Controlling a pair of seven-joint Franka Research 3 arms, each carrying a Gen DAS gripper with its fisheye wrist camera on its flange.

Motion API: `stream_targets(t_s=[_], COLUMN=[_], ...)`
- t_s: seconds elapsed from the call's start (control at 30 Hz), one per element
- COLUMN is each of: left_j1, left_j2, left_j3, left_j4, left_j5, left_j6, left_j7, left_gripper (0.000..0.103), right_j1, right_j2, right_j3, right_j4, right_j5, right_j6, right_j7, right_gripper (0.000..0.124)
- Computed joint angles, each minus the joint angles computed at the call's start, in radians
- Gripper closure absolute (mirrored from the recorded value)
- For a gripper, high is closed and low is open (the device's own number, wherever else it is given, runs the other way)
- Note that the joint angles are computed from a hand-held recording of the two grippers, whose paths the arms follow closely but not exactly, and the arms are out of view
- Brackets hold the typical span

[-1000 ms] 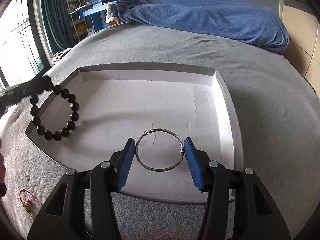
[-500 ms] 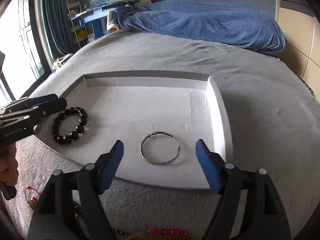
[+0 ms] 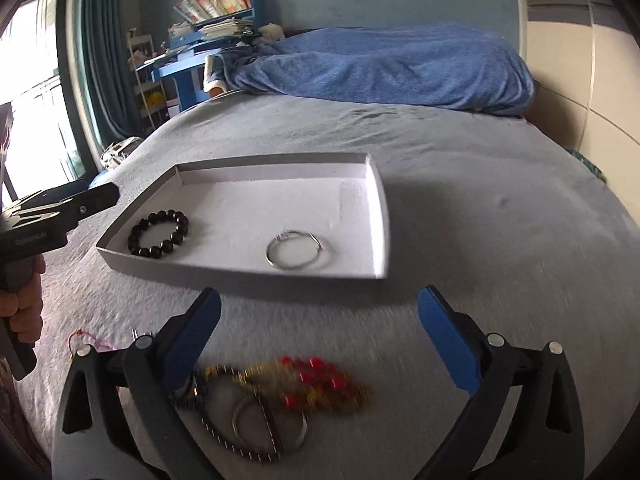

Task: Organize jewelry
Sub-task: 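Move both tools back toward the remaining jewelry pile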

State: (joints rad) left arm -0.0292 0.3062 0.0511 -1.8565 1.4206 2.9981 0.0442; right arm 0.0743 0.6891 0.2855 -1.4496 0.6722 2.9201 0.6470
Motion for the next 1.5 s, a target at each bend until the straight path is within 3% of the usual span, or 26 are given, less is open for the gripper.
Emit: stream_targets(t_s=[0.23,0.8,1.0,1.1,1.3,1.5], left_j1=[0.007,0.074,0.068,0.07,0.043,0.026], left_j2=[-0.082,-0.188,-0.179,-0.165,-0.146,-0.129], left_j3=[-0.02,-0.081,-0.09,-0.091,-0.081,-0.08], left_j4=[-0.098,-0.318,-0.332,-0.337,-0.347,-0.36], left_j5=[0.106,0.078,0.033,-0.04,-0.167,-0.342], left_j6=[-0.026,-0.011,-0.011,0.027,0.043,0.029], left_j7=[-0.131,-0.126,-0.057,0.025,0.178,0.345], left_gripper=[0.007,0.007,0.007,0.007,0.015,0.019], right_j1=[-0.059,-0.088,-0.072,-0.065,-0.041,-0.008], right_j2=[-0.038,-0.106,-0.116,-0.119,-0.114,-0.082], right_j3=[0.04,0.054,0.03,0.025,-0.006,-0.055], right_j4=[-0.078,-0.206,-0.22,-0.226,-0.22,-0.165], right_j5=[0.078,0.215,0.225,0.221,0.177,0.102], right_j6=[0.024,0.054,0.05,0.059,0.047,0.0], right_j7=[-0.034,-0.119,-0.109,-0.11,-0.061,0.039], right_gripper=[0.027,0.027,0.027,0.027,0.047,0.05])
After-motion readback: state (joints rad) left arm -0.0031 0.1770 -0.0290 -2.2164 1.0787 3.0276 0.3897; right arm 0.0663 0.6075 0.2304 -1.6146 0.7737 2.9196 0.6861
